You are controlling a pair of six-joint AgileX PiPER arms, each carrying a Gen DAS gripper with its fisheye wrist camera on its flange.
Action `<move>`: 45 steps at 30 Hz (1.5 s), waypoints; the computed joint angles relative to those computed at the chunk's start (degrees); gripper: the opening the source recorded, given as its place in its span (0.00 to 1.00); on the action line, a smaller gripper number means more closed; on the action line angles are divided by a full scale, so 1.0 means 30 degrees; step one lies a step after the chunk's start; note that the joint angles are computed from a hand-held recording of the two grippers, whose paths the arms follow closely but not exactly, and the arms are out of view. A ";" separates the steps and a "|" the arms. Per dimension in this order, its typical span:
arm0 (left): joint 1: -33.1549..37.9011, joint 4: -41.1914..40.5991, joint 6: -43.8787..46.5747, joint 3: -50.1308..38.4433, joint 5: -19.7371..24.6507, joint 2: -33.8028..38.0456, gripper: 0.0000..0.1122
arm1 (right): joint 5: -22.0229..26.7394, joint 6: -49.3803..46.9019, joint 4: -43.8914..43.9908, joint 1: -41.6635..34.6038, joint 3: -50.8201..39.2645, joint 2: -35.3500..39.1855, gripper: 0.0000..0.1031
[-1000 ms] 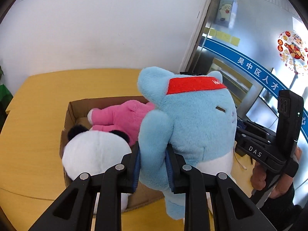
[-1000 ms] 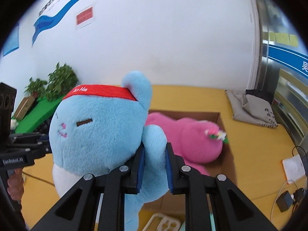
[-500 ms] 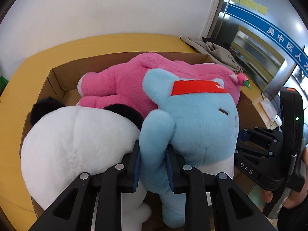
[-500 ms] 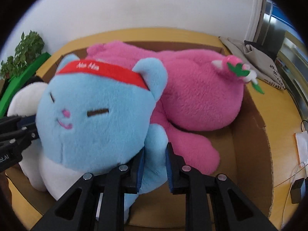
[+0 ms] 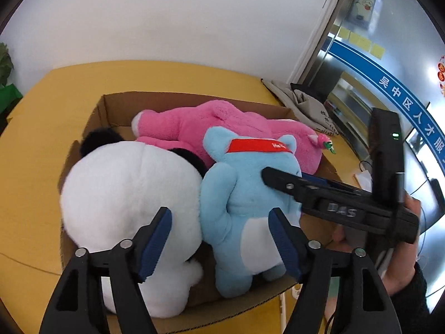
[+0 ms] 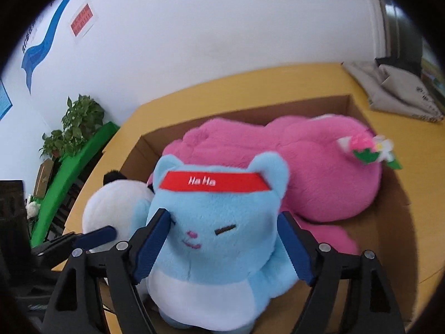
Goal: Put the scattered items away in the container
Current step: 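Open both tools to release the blue cat beside the panda, then move both tools to the teal-and-pink plush beside the phone case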
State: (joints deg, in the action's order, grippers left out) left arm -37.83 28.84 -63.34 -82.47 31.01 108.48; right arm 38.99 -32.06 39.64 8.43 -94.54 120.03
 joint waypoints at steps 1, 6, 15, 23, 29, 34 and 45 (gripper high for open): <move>-0.0303 0.0547 -0.0312 0.0215 0.0567 -0.0212 0.70 | -0.0668 0.0333 -0.0637 0.0458 0.0084 0.0286 0.77; -0.0918 0.1846 -0.1847 0.1738 0.0702 -0.1073 0.70 | -0.2246 0.2227 -0.2866 0.1528 0.1294 -0.0393 0.77; -0.2799 0.6165 -0.7828 0.2473 0.3154 -0.1780 0.79 | -0.5865 0.0769 -0.5832 0.1941 0.7548 -0.5372 0.86; -0.4466 0.7655 -1.0982 0.2297 0.4689 -0.1456 0.91 | -0.8110 0.4486 -0.9852 0.1473 1.3099 -0.9479 0.86; -0.5303 0.7504 -1.0933 0.2313 0.5017 -0.1275 0.91 | -0.8236 0.4814 -0.9538 0.0931 1.4217 -1.1180 0.86; -0.5579 0.7225 -1.0528 0.2136 0.5174 -0.1213 0.91 | -0.8190 0.4658 -0.9574 0.0992 1.4308 -1.1740 0.86; -0.5959 0.7385 -1.0782 0.2362 0.5443 -0.1548 0.91 | -0.8065 0.3861 -0.8866 0.0934 1.4674 -1.2332 0.86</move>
State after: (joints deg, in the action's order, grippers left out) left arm -55.70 51.00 -95.69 -75.39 47.34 103.84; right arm 14.79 -20.48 13.04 11.23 -50.52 83.03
